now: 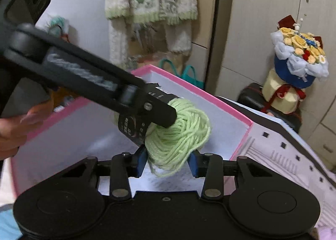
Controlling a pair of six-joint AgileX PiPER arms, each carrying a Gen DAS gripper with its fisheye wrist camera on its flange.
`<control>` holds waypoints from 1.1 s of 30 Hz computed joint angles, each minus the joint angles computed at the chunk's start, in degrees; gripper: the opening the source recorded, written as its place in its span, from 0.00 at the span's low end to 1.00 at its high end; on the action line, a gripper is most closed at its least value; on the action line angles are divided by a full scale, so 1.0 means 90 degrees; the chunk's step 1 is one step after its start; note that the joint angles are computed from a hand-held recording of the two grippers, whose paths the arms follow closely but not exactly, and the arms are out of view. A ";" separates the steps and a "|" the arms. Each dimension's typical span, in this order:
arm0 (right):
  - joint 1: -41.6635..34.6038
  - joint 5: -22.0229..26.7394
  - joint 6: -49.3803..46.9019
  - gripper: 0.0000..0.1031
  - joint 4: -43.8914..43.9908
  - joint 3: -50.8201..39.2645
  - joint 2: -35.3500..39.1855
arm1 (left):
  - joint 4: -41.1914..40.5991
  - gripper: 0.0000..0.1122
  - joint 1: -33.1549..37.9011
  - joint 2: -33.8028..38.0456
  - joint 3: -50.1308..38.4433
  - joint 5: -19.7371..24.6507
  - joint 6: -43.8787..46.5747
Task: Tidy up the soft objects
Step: 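Lift the green yarn with the left gripper and carry it over the pink box, then open the left gripper to drop the yarn into the box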
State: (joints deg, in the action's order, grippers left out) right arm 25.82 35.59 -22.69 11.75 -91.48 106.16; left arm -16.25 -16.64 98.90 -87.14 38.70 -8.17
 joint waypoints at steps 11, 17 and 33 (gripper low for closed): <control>0.0670 0.0716 0.2039 0.49 -0.2645 -0.0998 0.0795 | -0.0426 0.64 0.0216 0.0482 0.0075 -0.0273 -0.0006; 0.0658 0.0288 0.2313 0.51 -0.2764 -0.0455 0.0352 | 0.0502 0.66 -0.0068 0.0307 0.0216 -0.0365 -0.0648; 0.0434 -0.0017 0.1872 0.58 -0.1123 0.1607 -0.1845 | 0.3337 0.70 -0.1227 -0.1941 0.1850 -0.0352 -0.2328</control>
